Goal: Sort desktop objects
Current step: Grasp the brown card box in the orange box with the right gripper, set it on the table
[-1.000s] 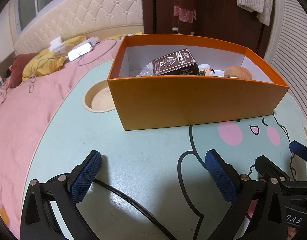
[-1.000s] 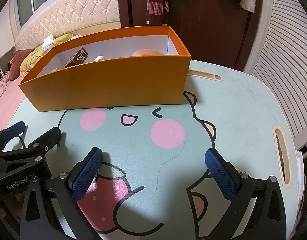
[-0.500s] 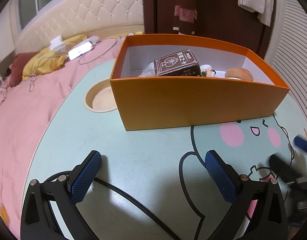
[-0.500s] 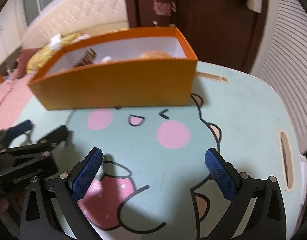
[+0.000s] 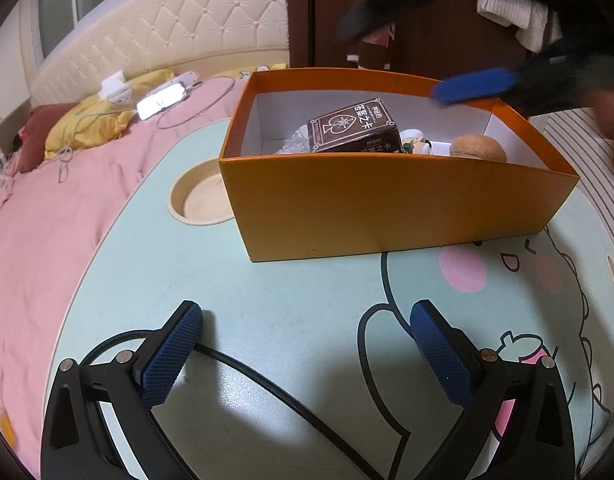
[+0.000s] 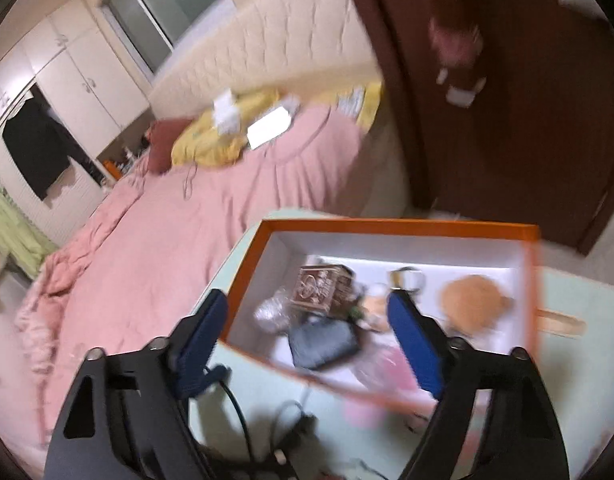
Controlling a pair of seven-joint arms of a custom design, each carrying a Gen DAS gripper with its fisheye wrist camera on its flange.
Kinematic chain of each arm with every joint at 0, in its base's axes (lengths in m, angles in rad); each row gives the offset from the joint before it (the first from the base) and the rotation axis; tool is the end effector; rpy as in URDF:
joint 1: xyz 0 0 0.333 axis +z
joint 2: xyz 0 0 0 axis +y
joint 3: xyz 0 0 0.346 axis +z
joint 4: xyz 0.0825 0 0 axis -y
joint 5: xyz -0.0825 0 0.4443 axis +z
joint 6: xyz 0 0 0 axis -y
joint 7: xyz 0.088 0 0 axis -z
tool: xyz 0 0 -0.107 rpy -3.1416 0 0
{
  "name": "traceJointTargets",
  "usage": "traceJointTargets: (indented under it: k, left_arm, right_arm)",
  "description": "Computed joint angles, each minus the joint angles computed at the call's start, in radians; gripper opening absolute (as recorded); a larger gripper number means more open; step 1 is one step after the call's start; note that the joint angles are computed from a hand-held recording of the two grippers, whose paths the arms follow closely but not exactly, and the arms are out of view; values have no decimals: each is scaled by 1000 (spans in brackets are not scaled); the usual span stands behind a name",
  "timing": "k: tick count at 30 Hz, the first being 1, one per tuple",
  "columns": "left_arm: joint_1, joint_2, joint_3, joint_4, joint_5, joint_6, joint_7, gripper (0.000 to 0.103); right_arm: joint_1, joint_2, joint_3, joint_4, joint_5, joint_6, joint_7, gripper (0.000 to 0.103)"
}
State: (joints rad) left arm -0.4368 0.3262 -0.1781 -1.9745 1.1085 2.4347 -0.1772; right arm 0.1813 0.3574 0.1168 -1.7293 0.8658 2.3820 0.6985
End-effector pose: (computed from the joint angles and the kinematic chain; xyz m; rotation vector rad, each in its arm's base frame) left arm 0.5577 -0.3850 0.3095 -2.0237 1.4596 -0.5218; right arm 0.7099 0.2171 0.4090 -2.1042 1.1185 0.1333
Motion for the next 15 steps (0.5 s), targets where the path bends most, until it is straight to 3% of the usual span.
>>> traceJointTargets:
  k: [2,5,6,7,8,11,13,15]
  left_arm:
    - [1,-1,1,-2,1,5,0,103]
    - [3,-7,0,-11,5,13,-2,103]
    - [3,-6,-1,-10,3,14,0,103]
    - [4,-5,-1,-9,1,16,2,103]
    - [4,-7,-2,-11,0,17,1,103]
    - [6,-15,-1,-25,13,38,-7,103]
    - [8,-21,1,-33,26,58,-28,103]
    - [7,-23,-2,-33,24,54,-30,103]
  right_arm:
    - [42,78,-20,85,-96,-5,114,78]
    - [68,138,-20,147,-171,6,170,77]
    - [73,152,-20,160,-198,0,174,72]
    - [87,170,-29,184,-247,-21,197,57]
    - [97,192,-40,216,-293,-56,226,49]
    - [54,198,-12,229,-253,-83,215,36]
    - [14,180,15,205,-183,-85,172,23]
    - [-19,140,31,158,-113,-77,116,22]
